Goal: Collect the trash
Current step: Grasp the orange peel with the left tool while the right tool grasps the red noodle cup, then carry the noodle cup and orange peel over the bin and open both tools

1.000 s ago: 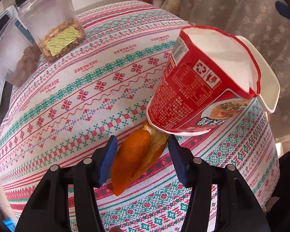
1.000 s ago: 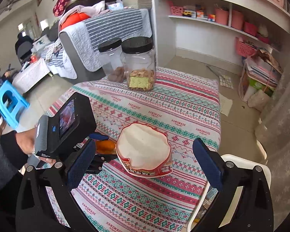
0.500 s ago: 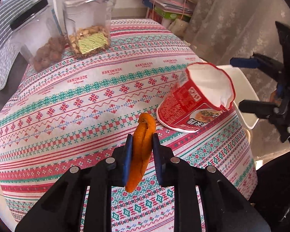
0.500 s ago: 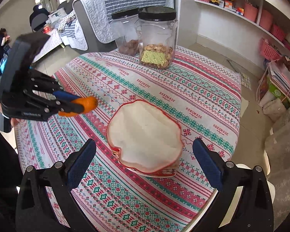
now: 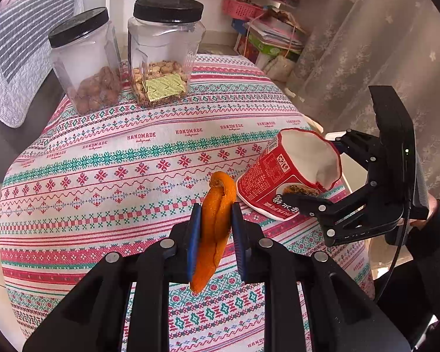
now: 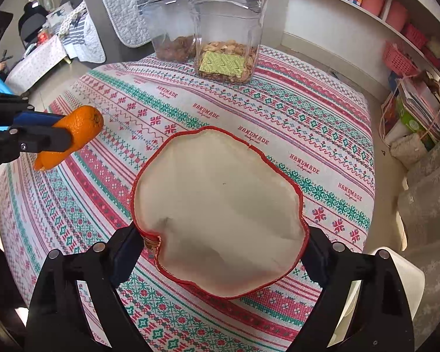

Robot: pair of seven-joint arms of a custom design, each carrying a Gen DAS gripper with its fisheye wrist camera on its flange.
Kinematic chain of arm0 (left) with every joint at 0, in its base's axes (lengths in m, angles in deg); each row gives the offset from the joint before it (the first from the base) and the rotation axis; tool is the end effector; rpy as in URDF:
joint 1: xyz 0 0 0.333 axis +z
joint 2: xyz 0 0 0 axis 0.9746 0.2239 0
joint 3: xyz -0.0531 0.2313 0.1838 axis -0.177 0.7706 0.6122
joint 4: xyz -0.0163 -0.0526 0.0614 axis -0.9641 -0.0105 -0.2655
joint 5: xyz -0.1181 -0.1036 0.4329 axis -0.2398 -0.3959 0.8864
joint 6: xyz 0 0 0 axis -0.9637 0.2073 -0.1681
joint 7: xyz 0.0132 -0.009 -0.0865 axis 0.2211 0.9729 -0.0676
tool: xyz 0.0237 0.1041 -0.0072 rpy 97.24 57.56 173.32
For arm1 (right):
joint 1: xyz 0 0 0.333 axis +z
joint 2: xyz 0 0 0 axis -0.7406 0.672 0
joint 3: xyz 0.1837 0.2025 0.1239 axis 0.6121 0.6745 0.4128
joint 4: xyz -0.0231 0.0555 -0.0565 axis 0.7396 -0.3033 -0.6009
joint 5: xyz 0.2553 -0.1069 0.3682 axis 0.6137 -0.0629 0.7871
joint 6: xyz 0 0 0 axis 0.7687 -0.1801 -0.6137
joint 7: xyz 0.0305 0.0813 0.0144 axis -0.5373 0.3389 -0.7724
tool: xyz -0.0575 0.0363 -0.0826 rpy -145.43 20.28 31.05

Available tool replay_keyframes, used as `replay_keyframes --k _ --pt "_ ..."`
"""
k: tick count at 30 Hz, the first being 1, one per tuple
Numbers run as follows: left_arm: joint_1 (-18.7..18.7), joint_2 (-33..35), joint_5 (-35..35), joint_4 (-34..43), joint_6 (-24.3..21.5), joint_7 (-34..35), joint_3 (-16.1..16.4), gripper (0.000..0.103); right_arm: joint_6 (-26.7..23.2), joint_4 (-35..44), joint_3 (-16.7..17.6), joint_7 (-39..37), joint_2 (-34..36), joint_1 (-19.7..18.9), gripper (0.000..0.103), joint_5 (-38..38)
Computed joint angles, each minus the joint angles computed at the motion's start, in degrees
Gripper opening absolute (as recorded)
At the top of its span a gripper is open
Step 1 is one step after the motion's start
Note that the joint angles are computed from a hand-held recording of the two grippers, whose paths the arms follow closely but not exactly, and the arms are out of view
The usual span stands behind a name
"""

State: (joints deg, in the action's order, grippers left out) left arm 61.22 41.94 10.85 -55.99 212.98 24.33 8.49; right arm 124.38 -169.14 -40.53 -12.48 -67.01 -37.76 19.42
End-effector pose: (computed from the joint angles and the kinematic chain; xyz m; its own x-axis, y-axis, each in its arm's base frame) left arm 0.5304 -0.2706 0.4495 -0.0876 -0.9695 0.2288 -0.8660 -0.0395 -0.4985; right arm 0.6223 0.1181 0.4218 0.7354 -0.6775 0.0169 -0.5824 -0.6446 -0.4953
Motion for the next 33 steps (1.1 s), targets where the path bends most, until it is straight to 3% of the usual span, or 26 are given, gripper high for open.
replay_keyframes --k 7,22,29,33 --pt "1.3 -0.7 5.6 0.4 1.8 -7.2 -1.3 0.021 5.3 -2.5 -0.4 0.9 -4.0 0.4 0.086 4.8" --pt "1.4 2.5 20.0 6.3 3.5 -21.3 -4.1 0.021 22.1 -9.1 -3.2 6.1 -11.7 0.3 0.087 9.2" --pt "0.2 6.6 25.0 11.5 4.4 -25.3 -4.7 0.021 29.7 -12.1 -1.7 20.5 -13.5 -4.4 0.088 0.8" --pt "-1.0 9.9 27.2 15.4 4.6 -26.9 -4.8 0.021 31.9 -13.4 3.7 37.4 -14.0 -13.1 0.088 -11.7"
